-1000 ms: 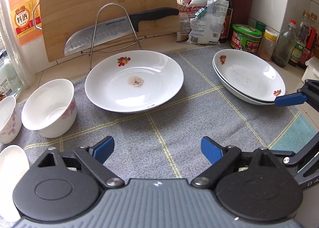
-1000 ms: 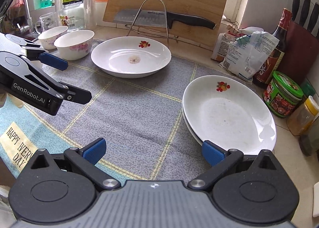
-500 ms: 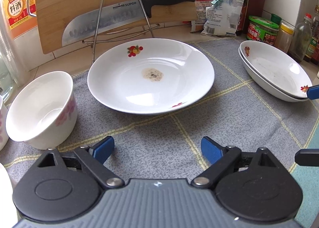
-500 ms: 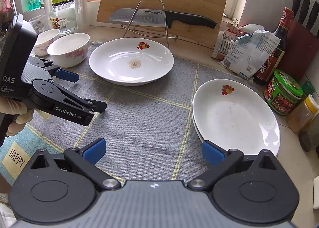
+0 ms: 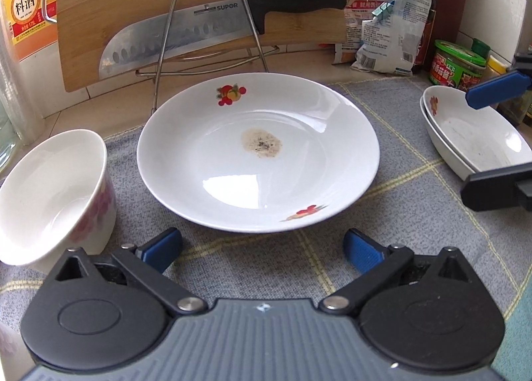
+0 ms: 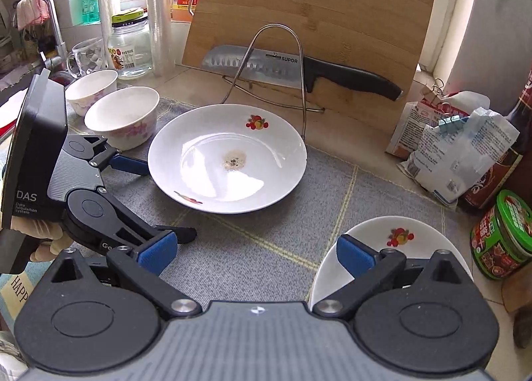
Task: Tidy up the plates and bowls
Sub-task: 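Reach the right gripper to the stained flower plate by the knife rack, then grasp the stained plate's rim with the right gripper and lift it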
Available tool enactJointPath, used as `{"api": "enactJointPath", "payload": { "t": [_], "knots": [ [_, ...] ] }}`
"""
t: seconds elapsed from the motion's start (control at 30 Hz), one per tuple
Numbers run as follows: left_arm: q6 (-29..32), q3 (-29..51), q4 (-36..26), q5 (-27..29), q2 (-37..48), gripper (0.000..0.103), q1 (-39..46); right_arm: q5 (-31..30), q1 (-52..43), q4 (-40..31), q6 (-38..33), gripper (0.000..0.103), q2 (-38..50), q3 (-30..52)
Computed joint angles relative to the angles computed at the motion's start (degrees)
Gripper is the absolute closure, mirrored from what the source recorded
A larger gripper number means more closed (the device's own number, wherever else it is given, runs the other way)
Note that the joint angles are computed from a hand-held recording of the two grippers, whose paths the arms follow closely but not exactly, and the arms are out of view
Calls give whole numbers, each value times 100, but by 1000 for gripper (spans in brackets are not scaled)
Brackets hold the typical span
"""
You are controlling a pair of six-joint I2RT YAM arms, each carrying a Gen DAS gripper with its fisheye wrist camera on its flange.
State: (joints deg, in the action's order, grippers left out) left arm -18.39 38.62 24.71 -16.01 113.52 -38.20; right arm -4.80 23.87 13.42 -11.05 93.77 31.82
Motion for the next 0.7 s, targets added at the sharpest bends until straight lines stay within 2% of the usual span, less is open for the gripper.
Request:
{"api": "enactJointPath", "payload": {
  "t": [0.33, 0.7],
  "knots": [
    [-204, 134, -27, -174, 95, 0, -33, -729, -282, -1045, -1058, 0, 1378, 2007],
    [-334, 56, 240, -373, 170, 1, -118, -1272, -485, -2741, -1362, 0, 3315, 4632]
  ]
}}
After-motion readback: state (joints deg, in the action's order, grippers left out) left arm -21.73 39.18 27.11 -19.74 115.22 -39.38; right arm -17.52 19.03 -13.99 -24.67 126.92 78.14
